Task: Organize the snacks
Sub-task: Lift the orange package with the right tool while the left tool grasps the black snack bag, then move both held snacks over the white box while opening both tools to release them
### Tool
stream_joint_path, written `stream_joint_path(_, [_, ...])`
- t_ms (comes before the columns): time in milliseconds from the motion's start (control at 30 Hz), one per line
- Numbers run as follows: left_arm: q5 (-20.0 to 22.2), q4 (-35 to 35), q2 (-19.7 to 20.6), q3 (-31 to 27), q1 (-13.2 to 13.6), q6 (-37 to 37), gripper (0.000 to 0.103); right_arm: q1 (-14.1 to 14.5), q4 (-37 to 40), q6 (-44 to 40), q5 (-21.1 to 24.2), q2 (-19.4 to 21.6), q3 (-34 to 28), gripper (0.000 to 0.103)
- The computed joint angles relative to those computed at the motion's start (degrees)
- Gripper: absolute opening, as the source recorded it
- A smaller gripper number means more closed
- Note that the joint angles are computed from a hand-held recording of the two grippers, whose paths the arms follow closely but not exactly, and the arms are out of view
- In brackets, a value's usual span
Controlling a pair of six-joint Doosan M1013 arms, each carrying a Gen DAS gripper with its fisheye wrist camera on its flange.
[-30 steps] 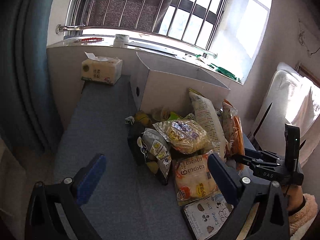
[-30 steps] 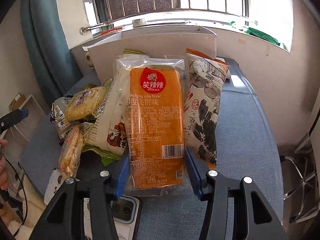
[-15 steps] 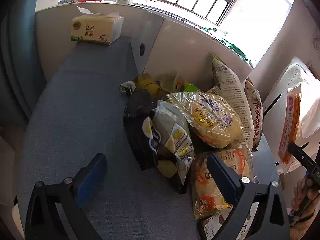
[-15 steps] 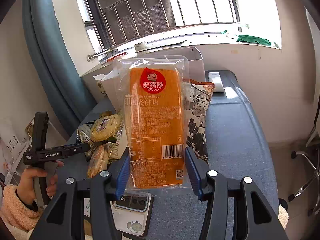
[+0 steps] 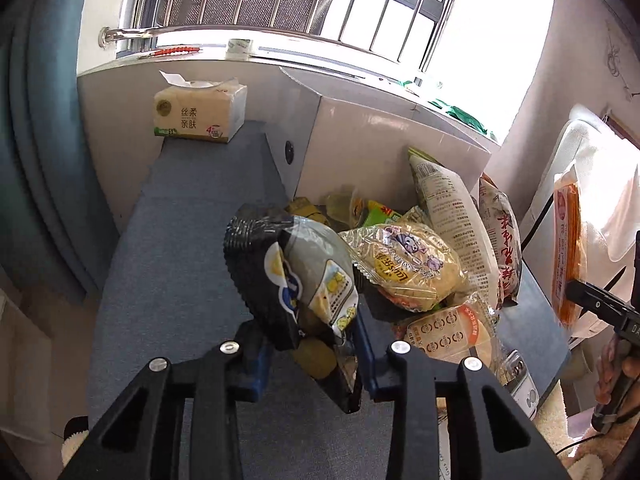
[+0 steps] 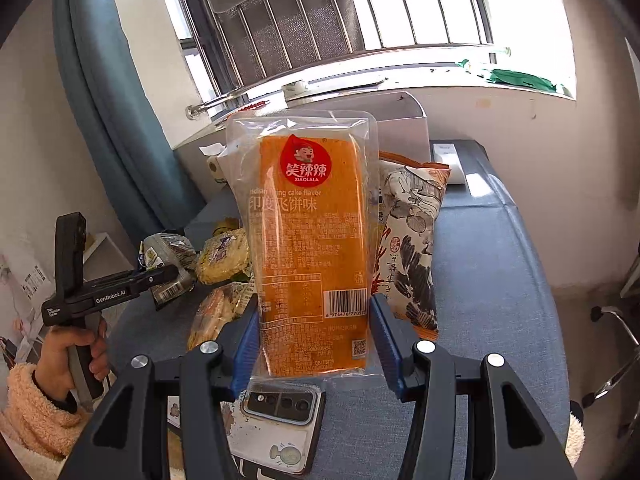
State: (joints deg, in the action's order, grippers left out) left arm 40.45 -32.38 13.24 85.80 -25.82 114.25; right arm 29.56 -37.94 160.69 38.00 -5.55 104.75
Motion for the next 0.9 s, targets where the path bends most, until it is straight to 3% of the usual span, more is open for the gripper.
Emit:
stream_joint_path(300, [-4.7, -6.5, -1.1, -3.7, 1.1, 7.9, 0.038, -4.0, 4.9, -6.5, -5.3, 1.1, -3.4, 0.056])
stream_joint_path(467, [-3.1, -9.2, 3.2, -12.5, -0.2, 11.4, 0.038, -7.1, 6.5, -12.9, -4.3, 3.7, -9.1, 0.056])
stream_joint_path(533, [-0.1, -9.3, 6.3, -18.1, -0.8, 10.2, 0.038, -9.3, 10.3, -17.5, -4.3, 5.2, -12.0, 0.057])
stream_joint_path(667, [4.2, -2.2, 13.6, -30.4, -2.5, 1.4, 0.038, -14.3, 21.5, -26.8, -0.1, 9.9, -19.5, 0.057])
stream_joint_path(767, [10.2, 4.3, 19.3, -39.7, -3.4, -6.1, 0.038, -16.6, 24.1, -32.0, 8.0, 14.7, -26.3, 0.057])
stream_joint_path(833, [13.8, 7.5, 22.3, -44.5, -4.0, -9.1, 0.038, -17.9, 25.8, -34.9, 11.0, 17.0, -29.0, 0.058])
stream_joint_path(900, [15.9, 10.4, 24.2, -47.0, -4.6, -11.6, 0.04, -18.2, 22.7, -33.6, 14.8, 18.8, -31.1, 0.066])
